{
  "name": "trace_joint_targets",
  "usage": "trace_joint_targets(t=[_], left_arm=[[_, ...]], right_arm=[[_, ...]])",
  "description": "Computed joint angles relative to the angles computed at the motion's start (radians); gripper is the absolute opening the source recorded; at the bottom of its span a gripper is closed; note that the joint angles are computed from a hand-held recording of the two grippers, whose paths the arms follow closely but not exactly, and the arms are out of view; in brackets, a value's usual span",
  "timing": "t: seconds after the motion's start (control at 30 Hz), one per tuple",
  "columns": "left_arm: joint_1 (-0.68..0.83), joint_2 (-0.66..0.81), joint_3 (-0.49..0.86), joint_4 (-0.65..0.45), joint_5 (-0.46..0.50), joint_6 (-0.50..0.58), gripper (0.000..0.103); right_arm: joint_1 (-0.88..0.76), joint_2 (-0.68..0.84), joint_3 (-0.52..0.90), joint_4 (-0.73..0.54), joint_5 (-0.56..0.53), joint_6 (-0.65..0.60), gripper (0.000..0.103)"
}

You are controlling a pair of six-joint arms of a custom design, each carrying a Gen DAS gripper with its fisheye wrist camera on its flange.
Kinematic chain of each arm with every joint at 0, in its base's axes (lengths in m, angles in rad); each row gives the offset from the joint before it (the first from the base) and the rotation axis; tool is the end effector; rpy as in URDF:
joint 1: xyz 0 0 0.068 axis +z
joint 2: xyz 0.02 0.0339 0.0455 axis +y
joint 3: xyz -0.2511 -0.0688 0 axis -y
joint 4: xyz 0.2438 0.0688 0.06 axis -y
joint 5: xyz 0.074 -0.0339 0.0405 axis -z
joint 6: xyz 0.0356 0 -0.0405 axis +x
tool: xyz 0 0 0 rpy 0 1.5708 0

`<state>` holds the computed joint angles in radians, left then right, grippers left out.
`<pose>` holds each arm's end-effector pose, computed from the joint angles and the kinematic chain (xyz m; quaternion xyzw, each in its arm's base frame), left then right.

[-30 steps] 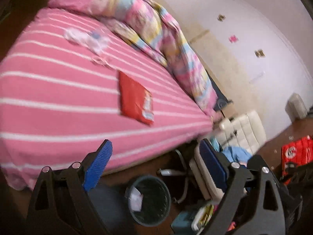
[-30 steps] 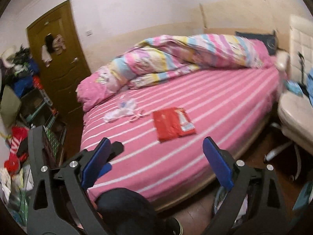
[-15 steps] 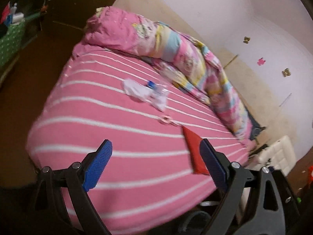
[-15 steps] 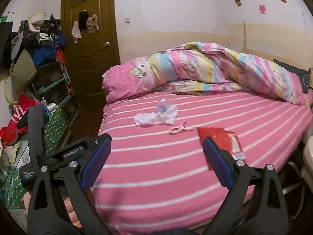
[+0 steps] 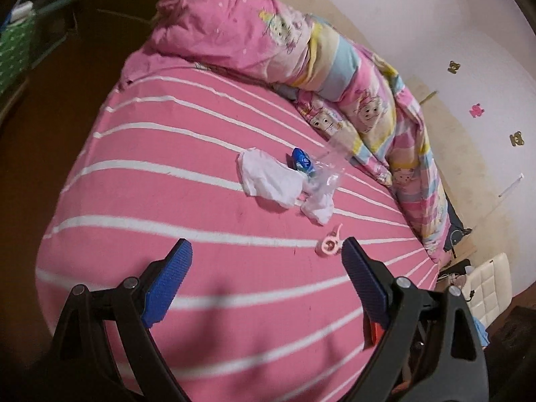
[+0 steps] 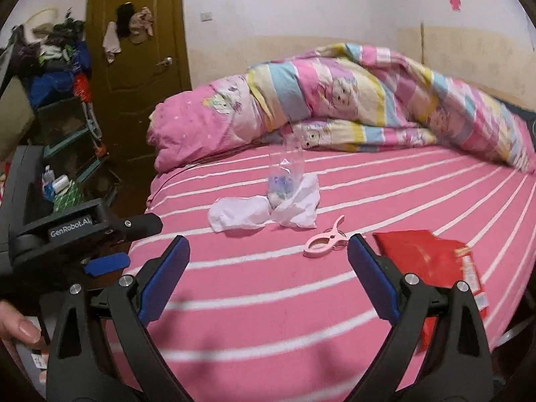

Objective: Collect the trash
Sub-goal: 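Grasp the white tissue with the left tool while the right tool grasps the clear plastic bag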

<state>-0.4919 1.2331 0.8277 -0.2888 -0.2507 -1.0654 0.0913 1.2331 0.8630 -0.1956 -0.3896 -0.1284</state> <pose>0.2403 -0.1187 0.2400 -0.3050 0.8467 -0.2151 0.3792 0.2737 0.0386 0.2609 -0.1869 0.8444 0.1608 0.4756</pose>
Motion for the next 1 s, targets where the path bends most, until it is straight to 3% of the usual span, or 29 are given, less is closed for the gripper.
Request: trace_joint_targets(t=[0.17,0.4,0.57,0.83,0.93,1.0], left_arm=[[0.104,0.202,0.144,0.004,0.094,0.08,0.088],[0.199,0.413,0.307,0.003,0.194,0.166,0.088],[0.236,0.525,0.406,-0.022,0.238,0.186,0.087],[0.226,0.62,0.509,-0.067,0.228,0.241,0.087],[0.222,0.65,0.54,-0.078,0.221,0.254,0.087],[0.216,0.672,0.563,-0.094,0.202,0.258,0.086]], right_arm=[[0.037,0.22,0.128,0.131,0.041,0.053,0.094],[0.059,0.47,0.336,0.206,0.029,0.086,0.094],[0.068,0.606,0.49,0.162,0.012,0.109,0.094],[0.051,0.803,0.761,0.029,-0.048,0.165,0.092],[0.03,0.879,0.875,-0.056,-0.112,0.191,0.083],[0.034,0.918,0.936,-0.113,-0.121,0.164,0.066]])
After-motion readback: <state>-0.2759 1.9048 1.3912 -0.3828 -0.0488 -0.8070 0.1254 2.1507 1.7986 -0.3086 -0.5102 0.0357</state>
